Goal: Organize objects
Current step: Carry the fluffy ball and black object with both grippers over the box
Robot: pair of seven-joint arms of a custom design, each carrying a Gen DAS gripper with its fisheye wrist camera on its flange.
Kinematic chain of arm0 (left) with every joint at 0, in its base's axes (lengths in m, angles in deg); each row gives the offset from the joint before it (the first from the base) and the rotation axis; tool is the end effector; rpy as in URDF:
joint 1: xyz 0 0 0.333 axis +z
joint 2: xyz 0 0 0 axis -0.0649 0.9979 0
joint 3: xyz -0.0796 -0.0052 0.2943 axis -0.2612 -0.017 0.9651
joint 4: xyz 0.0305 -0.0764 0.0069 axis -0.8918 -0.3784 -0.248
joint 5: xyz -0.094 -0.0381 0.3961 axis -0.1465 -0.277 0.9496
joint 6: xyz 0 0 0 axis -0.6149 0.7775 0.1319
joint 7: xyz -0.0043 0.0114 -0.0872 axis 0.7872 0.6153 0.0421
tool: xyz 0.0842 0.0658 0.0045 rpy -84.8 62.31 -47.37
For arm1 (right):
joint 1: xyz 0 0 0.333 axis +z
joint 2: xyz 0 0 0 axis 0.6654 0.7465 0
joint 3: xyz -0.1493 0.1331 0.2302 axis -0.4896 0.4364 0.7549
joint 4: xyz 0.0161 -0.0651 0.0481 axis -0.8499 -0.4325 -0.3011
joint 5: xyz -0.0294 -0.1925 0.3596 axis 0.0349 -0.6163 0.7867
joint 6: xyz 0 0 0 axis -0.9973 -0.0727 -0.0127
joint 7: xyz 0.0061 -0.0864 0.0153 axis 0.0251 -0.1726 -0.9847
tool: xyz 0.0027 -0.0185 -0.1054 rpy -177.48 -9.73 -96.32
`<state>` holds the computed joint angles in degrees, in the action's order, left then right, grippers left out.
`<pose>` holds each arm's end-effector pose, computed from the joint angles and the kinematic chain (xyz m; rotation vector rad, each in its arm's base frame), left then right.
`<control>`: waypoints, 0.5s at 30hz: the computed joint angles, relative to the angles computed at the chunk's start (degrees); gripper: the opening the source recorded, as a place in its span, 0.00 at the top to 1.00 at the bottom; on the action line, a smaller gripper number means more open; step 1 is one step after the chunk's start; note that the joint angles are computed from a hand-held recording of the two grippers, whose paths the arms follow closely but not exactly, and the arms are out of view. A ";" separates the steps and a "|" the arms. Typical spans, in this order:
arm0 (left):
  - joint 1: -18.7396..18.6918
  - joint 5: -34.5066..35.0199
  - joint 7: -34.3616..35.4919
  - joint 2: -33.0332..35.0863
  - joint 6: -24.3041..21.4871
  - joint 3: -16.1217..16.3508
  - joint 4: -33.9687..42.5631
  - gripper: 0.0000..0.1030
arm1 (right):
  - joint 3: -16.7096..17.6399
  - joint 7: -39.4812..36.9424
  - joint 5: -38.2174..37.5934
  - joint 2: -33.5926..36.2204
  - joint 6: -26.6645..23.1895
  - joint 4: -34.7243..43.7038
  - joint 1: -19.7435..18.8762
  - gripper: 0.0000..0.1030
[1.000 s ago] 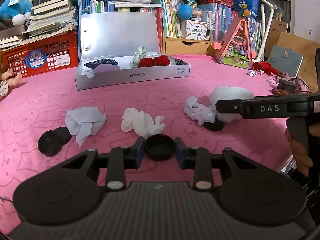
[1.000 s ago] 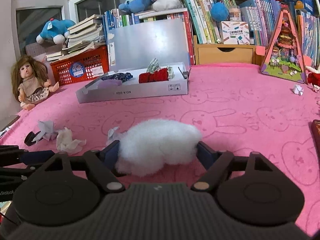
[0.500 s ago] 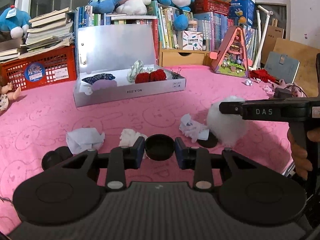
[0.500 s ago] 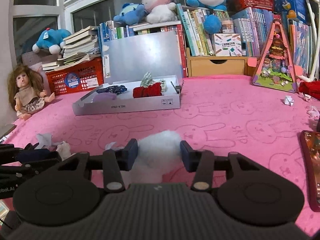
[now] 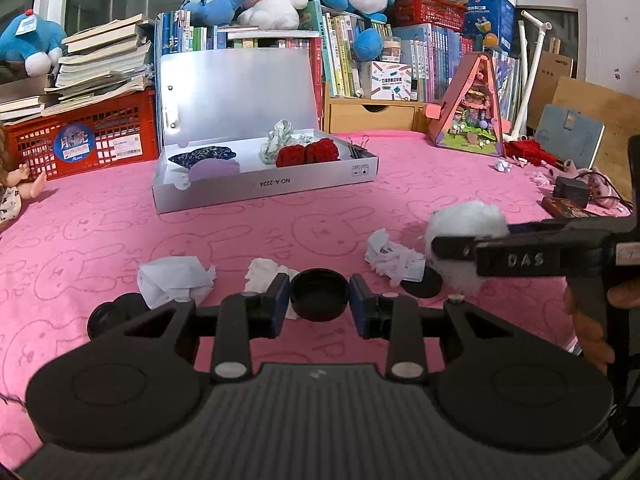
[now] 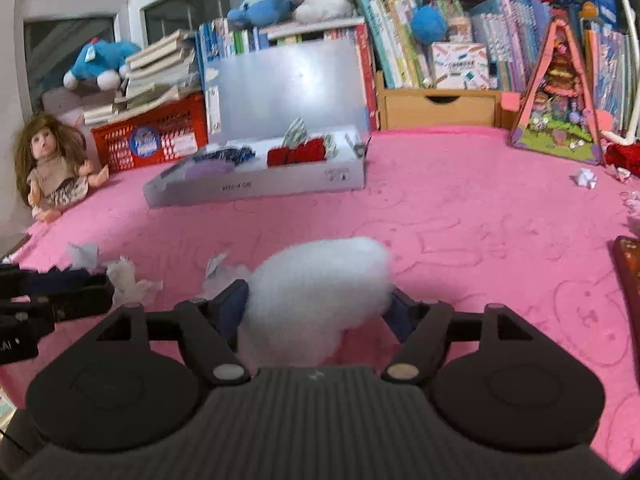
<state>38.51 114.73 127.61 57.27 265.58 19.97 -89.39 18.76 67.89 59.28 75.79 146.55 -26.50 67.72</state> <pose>0.6846 -0.0656 0.3612 -1.2061 1.9674 -1.2063 0.6945 0.1777 0.3439 -1.5260 1.5561 -0.7678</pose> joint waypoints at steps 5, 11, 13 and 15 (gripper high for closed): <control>-0.34 -0.48 0.00 0.03 -0.31 0.29 0.24 0.63 | -3.21 0.04 0.87 0.67 -0.71 -0.03 3.09 0.29; -0.52 -0.87 0.12 0.44 -0.15 0.22 0.72 0.63 | -3.53 0.24 2.20 -0.02 -0.03 -0.87 3.47 0.35; -0.56 -0.83 0.05 0.50 -0.05 0.25 0.86 0.63 | -5.61 -0.09 3.44 0.21 -0.07 -0.74 5.36 0.35; -0.49 -0.66 -0.04 0.59 0.04 0.13 0.95 0.63 | -5.43 -0.31 3.75 0.12 0.32 -0.66 5.28 0.35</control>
